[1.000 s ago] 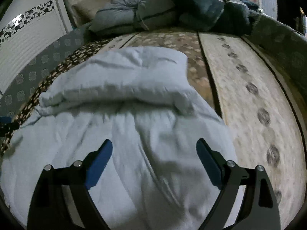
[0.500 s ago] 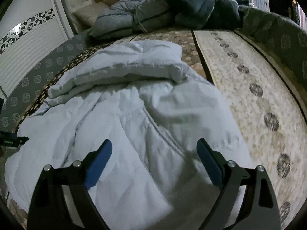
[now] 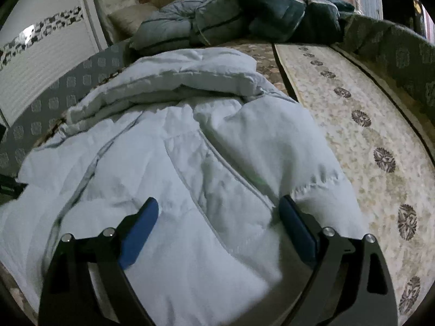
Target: Fold large clothes
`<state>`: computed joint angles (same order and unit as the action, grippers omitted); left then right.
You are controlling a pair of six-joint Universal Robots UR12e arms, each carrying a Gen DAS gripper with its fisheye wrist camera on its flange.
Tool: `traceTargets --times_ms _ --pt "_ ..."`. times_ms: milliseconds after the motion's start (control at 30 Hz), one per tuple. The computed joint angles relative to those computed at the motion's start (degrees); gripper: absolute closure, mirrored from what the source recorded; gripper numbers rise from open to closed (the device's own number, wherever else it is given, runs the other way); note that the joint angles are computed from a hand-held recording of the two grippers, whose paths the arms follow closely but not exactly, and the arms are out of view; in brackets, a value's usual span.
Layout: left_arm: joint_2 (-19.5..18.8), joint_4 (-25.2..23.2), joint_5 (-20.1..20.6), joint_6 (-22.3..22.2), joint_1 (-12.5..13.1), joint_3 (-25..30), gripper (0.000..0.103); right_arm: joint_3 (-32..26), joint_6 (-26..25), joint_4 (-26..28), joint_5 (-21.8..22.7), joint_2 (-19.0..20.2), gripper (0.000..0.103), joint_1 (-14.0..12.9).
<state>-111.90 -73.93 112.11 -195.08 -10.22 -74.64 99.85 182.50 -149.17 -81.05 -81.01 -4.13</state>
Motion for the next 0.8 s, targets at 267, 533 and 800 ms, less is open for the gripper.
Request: traceTargets --times_ms 267,533,800 --pt "2.1 5.4 2.0 -2.9 -1.5 -4.5 0.003 0.4 0.3 -0.2 -0.1 0.0 0.010 0.0" --pt "4.0 9.1 1.4 -0.8 -1.7 -7.4 0.003 0.2 -2.9 1.4 -1.4 -0.5 0.010 0.3" --pt "11.1 16.0 0.5 6.7 -1.2 -14.5 0.003 2.9 0.3 2.1 -5.7 -5.1 0.009 -1.8"
